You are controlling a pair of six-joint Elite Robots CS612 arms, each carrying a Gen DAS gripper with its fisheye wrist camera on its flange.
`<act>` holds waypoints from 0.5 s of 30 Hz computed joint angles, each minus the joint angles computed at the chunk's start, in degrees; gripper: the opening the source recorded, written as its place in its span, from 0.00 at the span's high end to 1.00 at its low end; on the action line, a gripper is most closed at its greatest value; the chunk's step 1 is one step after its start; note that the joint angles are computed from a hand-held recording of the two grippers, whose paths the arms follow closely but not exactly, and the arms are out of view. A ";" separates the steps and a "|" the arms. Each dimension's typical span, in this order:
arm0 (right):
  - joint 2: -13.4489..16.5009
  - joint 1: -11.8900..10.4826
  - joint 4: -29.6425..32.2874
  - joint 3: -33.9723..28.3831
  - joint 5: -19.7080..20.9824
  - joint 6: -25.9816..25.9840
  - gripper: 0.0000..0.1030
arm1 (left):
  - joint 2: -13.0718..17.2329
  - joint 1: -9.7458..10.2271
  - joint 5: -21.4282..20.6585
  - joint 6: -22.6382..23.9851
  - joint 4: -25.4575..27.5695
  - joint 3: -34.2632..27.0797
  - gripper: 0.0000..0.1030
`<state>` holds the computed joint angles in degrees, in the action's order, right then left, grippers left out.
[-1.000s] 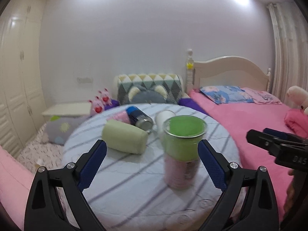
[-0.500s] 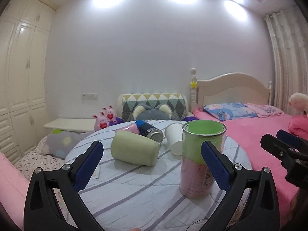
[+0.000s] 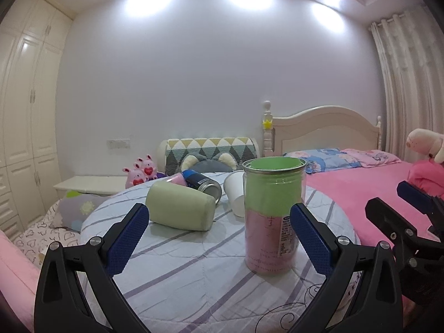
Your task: Flip cup upright
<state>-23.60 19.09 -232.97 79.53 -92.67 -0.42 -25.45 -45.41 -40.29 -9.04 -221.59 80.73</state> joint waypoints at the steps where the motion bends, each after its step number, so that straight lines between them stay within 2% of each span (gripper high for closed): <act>1: 0.07 -0.02 -0.22 -0.07 0.12 -0.14 0.19 | -0.04 -0.06 -0.02 0.10 -0.14 0.06 0.00; 15: 0.09 0.06 -0.35 0.19 0.88 -0.76 0.19 | -0.40 -0.05 1.24 -1.05 -0.28 0.31 0.00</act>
